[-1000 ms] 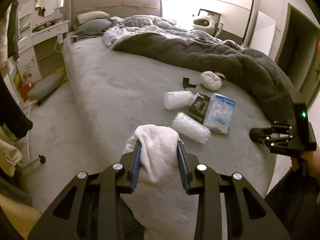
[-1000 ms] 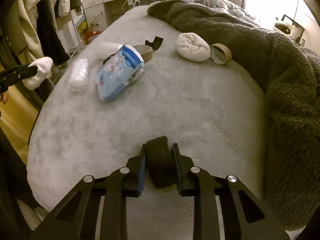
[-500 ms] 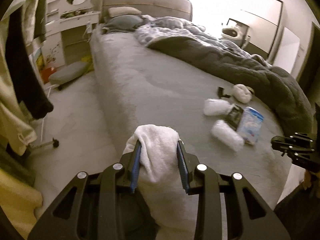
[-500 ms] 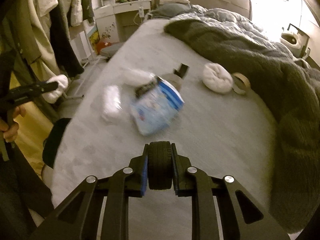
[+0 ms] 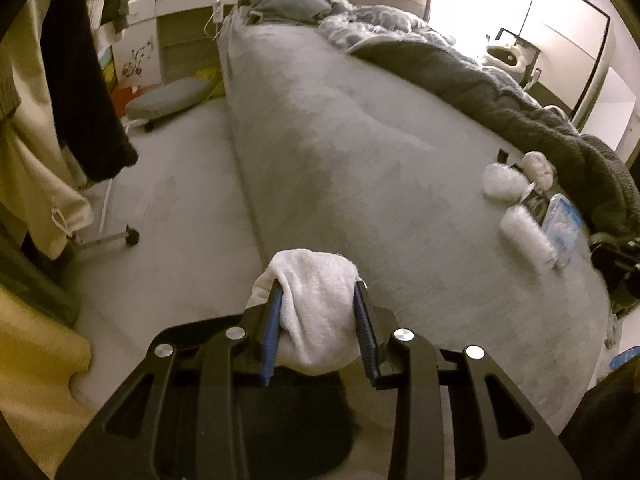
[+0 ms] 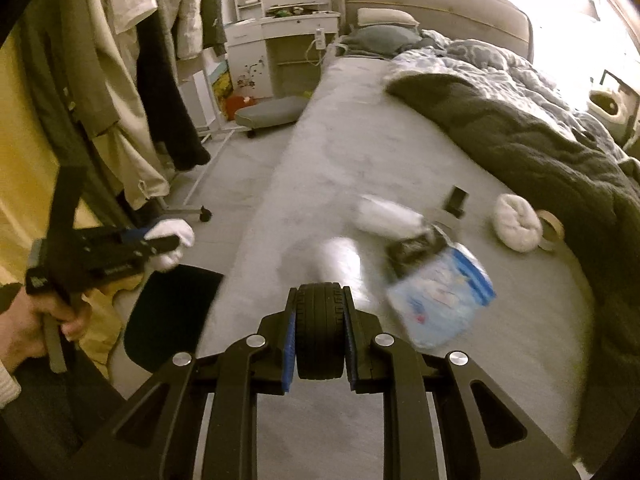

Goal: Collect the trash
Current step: 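Open the left tool over the bin while the right tool carries the band there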

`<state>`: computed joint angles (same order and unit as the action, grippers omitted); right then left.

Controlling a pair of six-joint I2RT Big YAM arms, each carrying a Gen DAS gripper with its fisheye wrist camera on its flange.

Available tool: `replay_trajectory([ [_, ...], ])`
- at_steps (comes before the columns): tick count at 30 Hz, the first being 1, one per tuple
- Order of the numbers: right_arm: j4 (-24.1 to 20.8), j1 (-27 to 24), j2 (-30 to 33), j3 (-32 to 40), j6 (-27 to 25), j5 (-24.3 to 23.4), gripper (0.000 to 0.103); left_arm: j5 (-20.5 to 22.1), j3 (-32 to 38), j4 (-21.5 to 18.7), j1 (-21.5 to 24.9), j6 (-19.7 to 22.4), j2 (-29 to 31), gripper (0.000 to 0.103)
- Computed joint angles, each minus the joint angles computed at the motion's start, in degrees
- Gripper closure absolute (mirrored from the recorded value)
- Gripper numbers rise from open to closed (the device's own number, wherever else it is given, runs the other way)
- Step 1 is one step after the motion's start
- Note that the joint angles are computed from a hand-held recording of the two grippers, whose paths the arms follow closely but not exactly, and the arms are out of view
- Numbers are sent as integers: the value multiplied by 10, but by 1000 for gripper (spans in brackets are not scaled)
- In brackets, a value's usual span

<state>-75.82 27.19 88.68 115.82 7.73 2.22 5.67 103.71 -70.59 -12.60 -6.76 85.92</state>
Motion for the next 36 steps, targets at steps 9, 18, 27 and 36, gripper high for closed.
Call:
replay_trajectory([
  [9,-25,50,62,86,28,6,83,2,-26,-34,23,10,1,67],
  [18,-49,90,124,171,54,-1,83,12,-54,-91,44,33,12,66],
  [27,-84,121,186,255,81,-13,83,20,-79,-133,65,36,18,66],
  [36,-139,125,239,324,90,-14,83,37,-98,-146,83,33,9,47],
])
